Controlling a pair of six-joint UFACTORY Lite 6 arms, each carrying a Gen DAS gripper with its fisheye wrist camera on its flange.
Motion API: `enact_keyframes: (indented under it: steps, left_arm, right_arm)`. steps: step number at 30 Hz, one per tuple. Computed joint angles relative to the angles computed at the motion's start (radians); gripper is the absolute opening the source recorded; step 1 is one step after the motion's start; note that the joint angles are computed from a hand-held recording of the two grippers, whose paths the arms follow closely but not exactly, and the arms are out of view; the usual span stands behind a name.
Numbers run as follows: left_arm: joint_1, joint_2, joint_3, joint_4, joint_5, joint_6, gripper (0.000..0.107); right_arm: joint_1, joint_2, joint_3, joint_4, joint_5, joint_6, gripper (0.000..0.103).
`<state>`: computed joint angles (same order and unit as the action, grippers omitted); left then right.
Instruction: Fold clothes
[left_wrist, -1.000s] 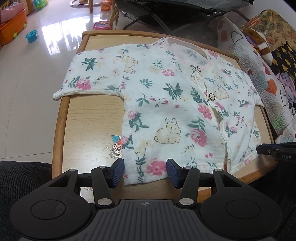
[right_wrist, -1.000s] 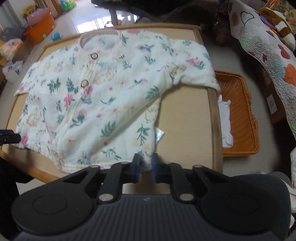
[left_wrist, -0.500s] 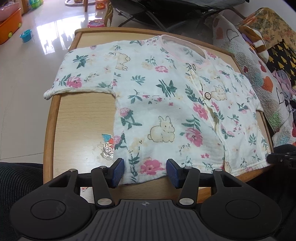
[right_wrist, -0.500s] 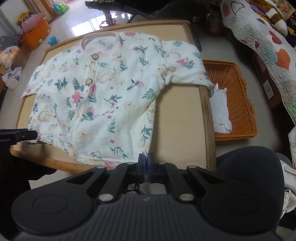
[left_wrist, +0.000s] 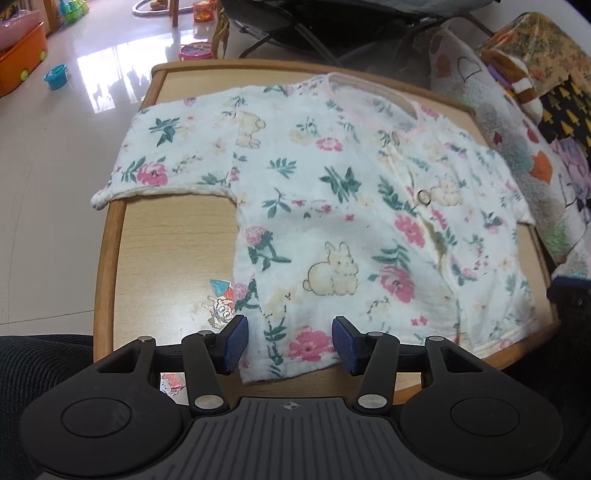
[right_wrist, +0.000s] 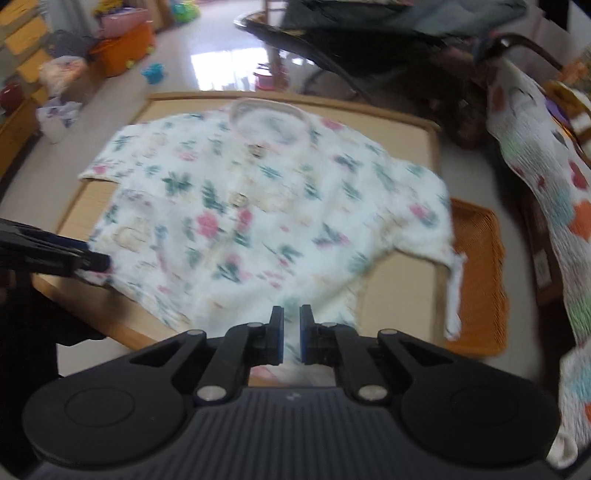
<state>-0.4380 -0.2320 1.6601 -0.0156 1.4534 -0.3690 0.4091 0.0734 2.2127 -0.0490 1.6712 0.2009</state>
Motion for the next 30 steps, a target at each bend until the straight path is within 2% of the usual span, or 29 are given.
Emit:
enact_keyframes:
  steps: [6, 11, 14, 17, 22, 26, 30]
  left_arm:
    - [-0.06, -0.01, -0.008, 0.046, 0.013, -0.023, 0.057]
    - [-0.049, -0.009, 0.004, 0.029, 0.047, -0.006, 0.057]
    - [-0.036, -0.018, 0.0, 0.016, 0.054, 0.005, 0.057]
    - [-0.015, -0.026, -0.003, 0.003, 0.059, 0.009, 0.057]
    - [0.069, -0.041, -0.005, -0.03, 0.04, 0.031, 0.057]
    - [0.186, -0.028, 0.043, -0.068, 0.011, 0.087, 0.057]
    - [0.372, 0.012, 0.101, -0.164, -0.007, 0.171, 0.057]
  right_arm:
    - [0.135, 0.07, -0.04, -0.006, -0.134, -0.02, 0.008]
    - [0.162, 0.139, -0.029, -0.003, -0.187, -0.044, 0.007]
    - [0.162, 0.134, -0.106, -0.01, -0.207, -0.059, 0.008]
    - [0.178, 0.043, -0.256, -0.034, -0.296, -0.095, 0.009]
    - [0.208, 0.06, -0.208, -0.07, -0.265, -0.086, 0.01]
    - [0.215, 0.053, -0.174, -0.088, -0.263, -0.056, 0.021]
    - [0.193, -0.002, -0.215, -0.104, -0.277, 0.013, 0.031]
